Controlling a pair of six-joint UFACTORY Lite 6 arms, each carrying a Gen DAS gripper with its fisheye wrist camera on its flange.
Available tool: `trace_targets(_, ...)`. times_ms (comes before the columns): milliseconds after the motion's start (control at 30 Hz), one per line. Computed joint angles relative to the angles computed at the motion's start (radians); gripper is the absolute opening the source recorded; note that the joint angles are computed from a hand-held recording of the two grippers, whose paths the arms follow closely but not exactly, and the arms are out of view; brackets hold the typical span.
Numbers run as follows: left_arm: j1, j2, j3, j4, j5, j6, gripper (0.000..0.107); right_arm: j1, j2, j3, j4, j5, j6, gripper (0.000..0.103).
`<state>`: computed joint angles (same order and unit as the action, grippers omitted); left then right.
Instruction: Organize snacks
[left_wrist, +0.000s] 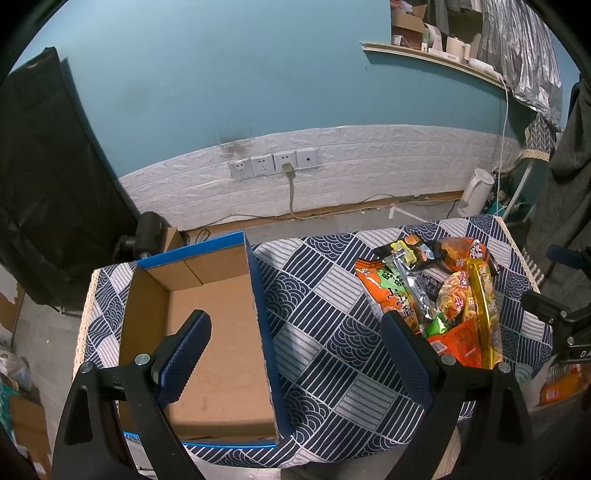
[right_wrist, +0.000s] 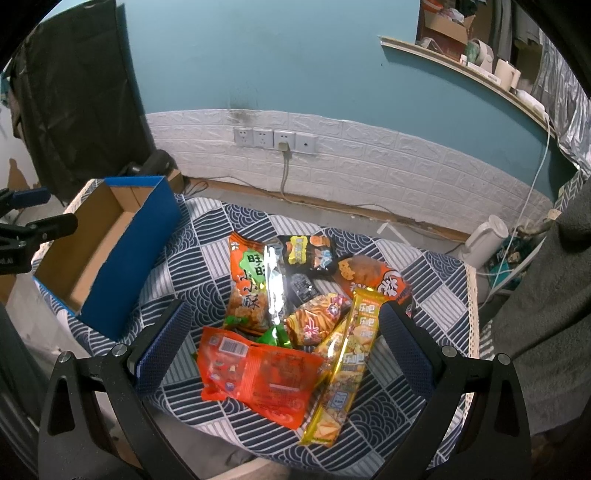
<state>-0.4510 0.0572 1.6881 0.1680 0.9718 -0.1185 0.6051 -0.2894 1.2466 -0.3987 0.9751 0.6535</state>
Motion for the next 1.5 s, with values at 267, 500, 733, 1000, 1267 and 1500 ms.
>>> trace_targets(267,-0.002,0.002,-0.006,0.000,-0.004,0.001,0.095,-0.018,-0.010,-0.001,0.015,0.001,-0.017,0.100)
trace_targets(500,-0.005,0.007,-0.005,0.000,-0.002,-0.002,0.095,-0.024,-0.015,-0.003,0.020,0.003,-0.022,0.100)
trace_targets(733,-0.009,0.016,-0.012,-0.002,-0.003,-0.004,0.095,-0.060,-0.034,-0.030,0.035,-0.004,-0.050,0.100)
trace_targets(1000,-0.007,0.081,0.012,-0.023,0.028,0.002,0.095,-0.181,-0.059,-0.075,0.107,-0.024,-0.119,0.100)
trace_targets(1267,0.005,0.156,0.050,-0.111,0.056,0.051,0.095,-0.332,-0.066,-0.159,0.216,-0.075,-0.217,0.100)
trace_targets(1500,-0.034,0.221,0.055,-0.102,0.046,0.041,0.095,-0.431,-0.041,-0.248,0.286,-0.122,-0.312,0.100)
